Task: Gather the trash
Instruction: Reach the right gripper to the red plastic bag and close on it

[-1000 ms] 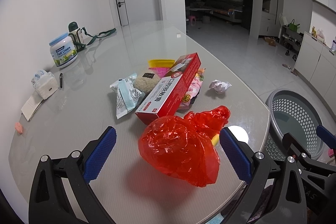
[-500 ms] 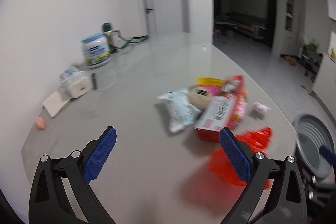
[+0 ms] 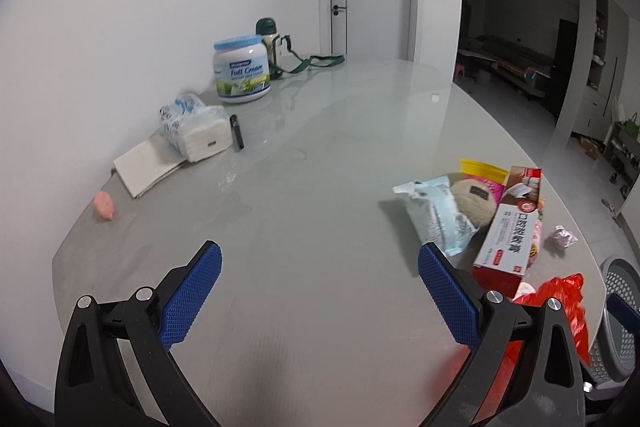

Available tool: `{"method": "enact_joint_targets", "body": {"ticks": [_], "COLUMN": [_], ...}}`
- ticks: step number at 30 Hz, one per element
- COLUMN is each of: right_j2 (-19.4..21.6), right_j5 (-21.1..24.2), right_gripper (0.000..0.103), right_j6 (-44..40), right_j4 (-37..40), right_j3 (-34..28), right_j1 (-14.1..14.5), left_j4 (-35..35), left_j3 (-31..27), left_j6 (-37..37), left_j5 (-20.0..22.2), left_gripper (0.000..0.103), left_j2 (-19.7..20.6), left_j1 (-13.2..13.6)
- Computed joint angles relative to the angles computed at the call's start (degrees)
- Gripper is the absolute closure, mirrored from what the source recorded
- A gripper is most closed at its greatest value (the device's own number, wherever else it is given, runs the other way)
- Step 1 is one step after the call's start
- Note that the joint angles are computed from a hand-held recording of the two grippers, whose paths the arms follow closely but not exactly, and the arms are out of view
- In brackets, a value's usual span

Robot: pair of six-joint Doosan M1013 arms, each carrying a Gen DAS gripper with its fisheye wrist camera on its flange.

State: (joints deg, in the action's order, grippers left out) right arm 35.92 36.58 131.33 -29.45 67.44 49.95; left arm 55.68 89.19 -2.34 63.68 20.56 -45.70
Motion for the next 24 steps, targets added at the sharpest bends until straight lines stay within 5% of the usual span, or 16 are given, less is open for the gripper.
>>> {"method": "enact_joint_targets", "body": {"ticks": [6,8,11,16,24], "right_j2": [2.57,2.83,3.59,2.59,-1.36], "right_j5": [3.57,3.90,5.10,3.06,-2.10], "right_gripper": [0.013,0.037,0.057,0.077,0.081], "right_j6": [-2.67,-3.64,-7.19,-6.70,2.96], "right_j4": [-0.23,-0.33,1.93,2.57,-2.30], "right_j3": [-3.30,-3.80,-5.31,-4.31,0.08], "right_j1": [0.25,0.29,0.06,-0.43,-1.59], "left_j4": [-2.20,-2.48,-2.99,-3.23,-2.16], "left_j3": [1.48,1.96,2.47,2.42,1.81], "left_j6": [0.44,0.41,0.62,1.73,3.82], "left_j5": [-1.54,-2.48,-3.66,-5.42,-10.50], "left_gripper": [0.006,0.006,0.006,0.006,0.006], "left_j2": [-0.14,-0.26,-0.37,-0.31,-0.09], "left_j1": [0.84,0.97,1.03,0.79,-0.10]}}
